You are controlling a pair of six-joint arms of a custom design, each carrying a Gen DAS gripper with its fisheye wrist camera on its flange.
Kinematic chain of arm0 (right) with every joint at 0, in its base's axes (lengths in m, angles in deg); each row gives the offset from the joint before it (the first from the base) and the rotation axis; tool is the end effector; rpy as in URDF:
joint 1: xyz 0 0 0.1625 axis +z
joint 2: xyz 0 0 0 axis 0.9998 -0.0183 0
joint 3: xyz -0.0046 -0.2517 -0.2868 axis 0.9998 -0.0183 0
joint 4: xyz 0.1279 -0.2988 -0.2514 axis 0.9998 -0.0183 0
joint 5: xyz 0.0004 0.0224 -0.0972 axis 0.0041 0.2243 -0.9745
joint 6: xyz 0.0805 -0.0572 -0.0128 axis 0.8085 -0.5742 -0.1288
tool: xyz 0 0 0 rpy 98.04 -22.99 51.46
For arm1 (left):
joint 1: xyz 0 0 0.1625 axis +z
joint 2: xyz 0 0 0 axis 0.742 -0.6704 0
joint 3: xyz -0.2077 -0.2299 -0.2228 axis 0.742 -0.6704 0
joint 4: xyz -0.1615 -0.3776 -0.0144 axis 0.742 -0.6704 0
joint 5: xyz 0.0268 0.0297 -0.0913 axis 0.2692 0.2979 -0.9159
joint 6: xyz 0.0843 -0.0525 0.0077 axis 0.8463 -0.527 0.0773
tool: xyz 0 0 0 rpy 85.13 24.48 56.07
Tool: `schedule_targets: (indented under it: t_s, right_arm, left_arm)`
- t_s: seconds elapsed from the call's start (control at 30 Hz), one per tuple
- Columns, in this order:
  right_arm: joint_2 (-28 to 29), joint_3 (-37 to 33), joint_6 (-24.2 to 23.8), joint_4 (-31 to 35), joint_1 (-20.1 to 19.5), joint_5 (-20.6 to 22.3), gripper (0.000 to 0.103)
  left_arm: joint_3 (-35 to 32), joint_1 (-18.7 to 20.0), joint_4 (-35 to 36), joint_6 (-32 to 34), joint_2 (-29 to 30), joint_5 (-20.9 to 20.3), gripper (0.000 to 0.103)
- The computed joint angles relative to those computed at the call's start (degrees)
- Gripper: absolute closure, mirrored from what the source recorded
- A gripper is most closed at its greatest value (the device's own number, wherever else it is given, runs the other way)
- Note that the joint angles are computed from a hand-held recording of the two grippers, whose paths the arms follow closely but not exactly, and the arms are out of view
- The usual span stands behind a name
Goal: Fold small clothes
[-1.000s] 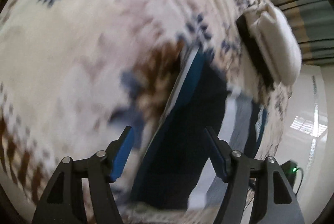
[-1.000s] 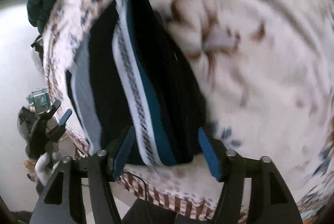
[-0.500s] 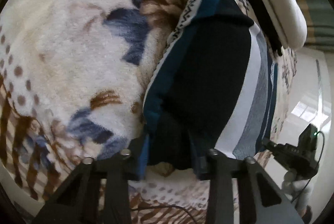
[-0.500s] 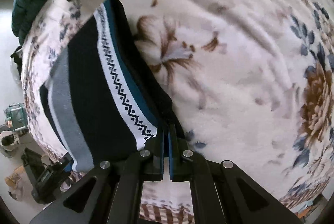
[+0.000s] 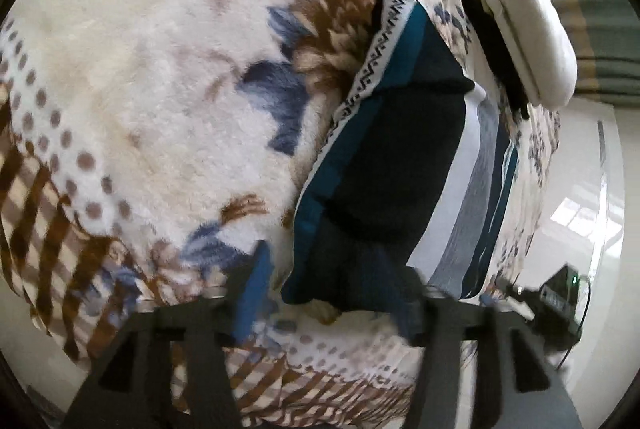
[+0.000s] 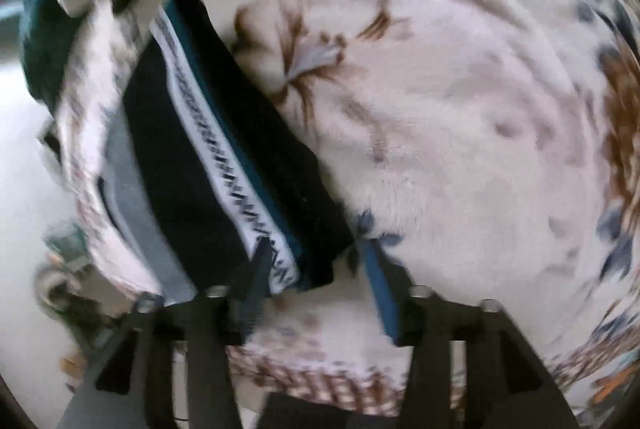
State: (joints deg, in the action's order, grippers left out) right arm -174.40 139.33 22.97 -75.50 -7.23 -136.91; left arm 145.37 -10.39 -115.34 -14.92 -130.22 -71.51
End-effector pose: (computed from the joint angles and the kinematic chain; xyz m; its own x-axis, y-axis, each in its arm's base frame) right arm 0.0719 -0.2896 0.3536 -0.7024 0.7061 0.0894 0.6761 0.7012 -0.2263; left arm -0.2403 -0.3687 0.3082 -0.9514 -0.1580 -0.2644 -0.1626 0.9867 -0.0045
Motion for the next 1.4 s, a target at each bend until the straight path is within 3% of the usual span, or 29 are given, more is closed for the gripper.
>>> schedule_targets:
  t_s: [0.1, 0.2, 0.23, 0.3, 0.4, 0.47, 0.53, 0.6, 0.67, 0.7, 0.73, 0.87, 0.93, 1.0, 1.1, 1.23, 1.3, 1.33, 1.37, 1.4]
  right_arm:
    - [2.20, -0.24, -3.23, 3.51, 0.80, 0.94, 0.043]
    - [4.90, 1.66, -5.88, 1.14, 1.08, 1.01, 0.047]
    - [6.48, 2.10, -6.13, -0.01, 1.89, -0.25, 0.071]
    - [10.77, 1.40, -6.12, -0.36, 4.68, -4.46, 0.099]
    - [16.88, -2.17, -4.78, 4.66, 11.23, -12.42, 0.103]
    - [21.43, -5.40, -1.13, 12.64, 15.99, -21.64, 0.103]
    - [20.04, -5.57, -0.21, 14.19, 15.09, -22.24, 0.103]
    - [14.22, -4.07, -2.05, 10.06, 10.56, -16.27, 0.102]
    - [8.07, -2.30, -3.38, 6.30, 4.64, -7.78, 0.086]
    - [6.32, -1.75, -3.44, 5.47, 2.98, -5.72, 0.065]
    - [4.72, -1.25, -3.82, 4.92, 1.76, -4.47, 0.052]
    - [4.61, -1.35, -4.17, 4.73, 2.82, -6.92, 0.051]
    - [2.30, 0.06, -5.60, 2.85, 1.96, -4.35, 0.051]
    - [-0.38, -0.26, -9.62, 2.66, -1.33, -0.85, 0.047]
    - [1.36, -1.53, -11.21, 0.95, -2.31, -0.33, 0.047]
    - [7.25, -3.62, -10.63, -7.70, 0.91, -0.80, 0.047]
    - [11.44, -5.92, -11.69, -11.30, 1.14, -2.09, 0.047]
    - [13.39, -7.06, -12.14, -13.20, 1.33, -2.30, 0.047]
    - [15.30, -8.25, -12.59, -14.66, 1.31, -2.07, 0.047]
    - [16.74, -9.26, -12.47, -15.41, 1.57, -2.60, 0.047]
  left_arm:
    - [2.09, 0.48, -2.70, -2.02, -0.95, -1.69, 0.044]
    - [2.76, 0.00, -3.47, -1.63, 0.01, -2.02, 0.044]
    - [2.74, -0.19, -3.29, -0.87, 0.73, -1.97, 0.044]
    - [2.72, -0.32, -3.25, 0.12, 1.58, -2.35, 0.044]
    - [2.52, -0.04, -3.11, 1.31, 2.83, -2.62, 0.044]
    - [2.47, 0.14, -3.51, 1.54, 3.00, -2.38, 0.044]
    - [2.34, 0.21, -3.85, 1.03, 2.94, -2.13, 0.044]
    - [2.39, 0.33, -4.31, 0.54, 2.45, -1.94, 0.044]
    - [2.24, 0.38, -4.11, 0.19, 2.05, -1.79, 0.044]
    - [2.29, 0.44, -4.06, 0.19, 1.80, -1.85, 0.044]
    - [2.28, 0.52, -3.92, 0.07, 1.71, -1.98, 0.044]
    - [2.05, 0.57, -4.07, -0.58, 1.10, -1.38, 0.044]
    - [1.52, 1.09, -4.39, 0.76, 0.82, -0.67, 0.042]
    - [0.76, 1.85, -5.75, 2.48, 1.93, 0.14, 0.034]
    - [-1.46, 3.95, -9.63, 5.64, 5.71, 2.33, 0.033]
    - [-6.29, 8.48, -18.54, 12.49, 13.79, 3.69, 0.033]
    - [-8.45, 9.76, -20.07, 14.42, 17.35, 4.57, 0.039]
    - [-9.14, 10.63, -22.06, 16.59, 19.01, 4.50, 0.076]
    - [-10.44, 11.49, -22.28, 17.72, 20.66, 3.82, 0.085]
    - [-11.44, 11.89, -22.29, 18.47, 21.74, 3.31, 0.085]
